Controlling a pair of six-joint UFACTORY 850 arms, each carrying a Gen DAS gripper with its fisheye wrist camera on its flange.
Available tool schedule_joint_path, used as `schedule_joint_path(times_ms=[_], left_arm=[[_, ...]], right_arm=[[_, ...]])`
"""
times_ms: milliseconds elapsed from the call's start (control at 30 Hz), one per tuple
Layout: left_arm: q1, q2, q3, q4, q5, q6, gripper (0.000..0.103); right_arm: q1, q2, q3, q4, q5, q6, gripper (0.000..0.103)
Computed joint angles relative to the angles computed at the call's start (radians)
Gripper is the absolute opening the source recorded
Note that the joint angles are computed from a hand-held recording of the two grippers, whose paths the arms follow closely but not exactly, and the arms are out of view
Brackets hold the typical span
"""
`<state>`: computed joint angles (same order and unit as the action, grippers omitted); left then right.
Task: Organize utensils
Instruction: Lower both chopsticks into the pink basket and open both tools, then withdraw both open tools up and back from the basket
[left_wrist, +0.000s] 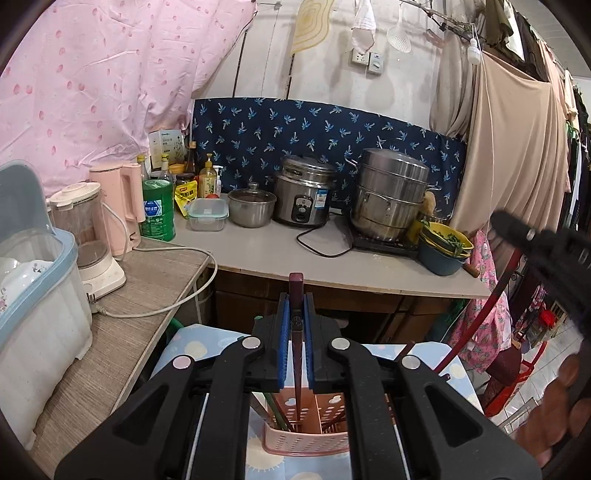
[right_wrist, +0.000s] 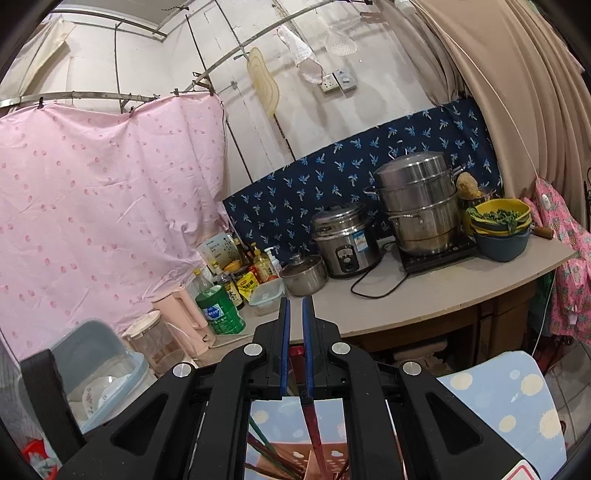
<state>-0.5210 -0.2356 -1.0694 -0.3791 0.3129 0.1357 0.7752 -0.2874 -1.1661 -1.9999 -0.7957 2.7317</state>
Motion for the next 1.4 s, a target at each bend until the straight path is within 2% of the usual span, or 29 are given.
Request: schedule_joint_path(times_ms=[233,433,567,800,967,1167,1267,1400], left_arm=[[0.003,-0.001,0.004,0.023,-0.007,-0.027,0.007],[0.004,-0.015,0.006,0.026,-0.014,-0.019,0.007],[0.004,-0.025,0.007,0.030,-0.020,-0.028,0.007],[0.001,-0.022,0.021,0.002,-0.021,-0.023,0.008],[-0.020,-0.001,0.048,-0.123,0.014,0.112,0.034],[-0.039,0.038,0.091,-0.195,0.029,0.191,0.035],[-0.051,0.060,0.121,-0.233,0.046,0.225,0.040],[-0.066,0.088,0.156,-0.272,0.053,0.267,0.041]], right_arm=[[0.004,-0.026,-0.050,0.032,-0.032,-0.083,0.006],[-0.014,-0.081,-0.046,0.036,0.027,-0.042,0.006],[-0.017,-0.107,-0.048,0.066,0.068,-0.074,0.007],[-0.012,-0.110,-0.023,0.109,0.082,-0.102,0.010],[0.001,-0.084,0.015,0.112,0.077,-0.083,0.015],[0.034,-0.050,0.064,0.135,0.059,-0.091,0.024],[0.057,-0.032,0.094,0.145,0.060,-0.078,0.026],[0.091,-0.018,0.123,0.173,0.047,-0.081,0.027]])
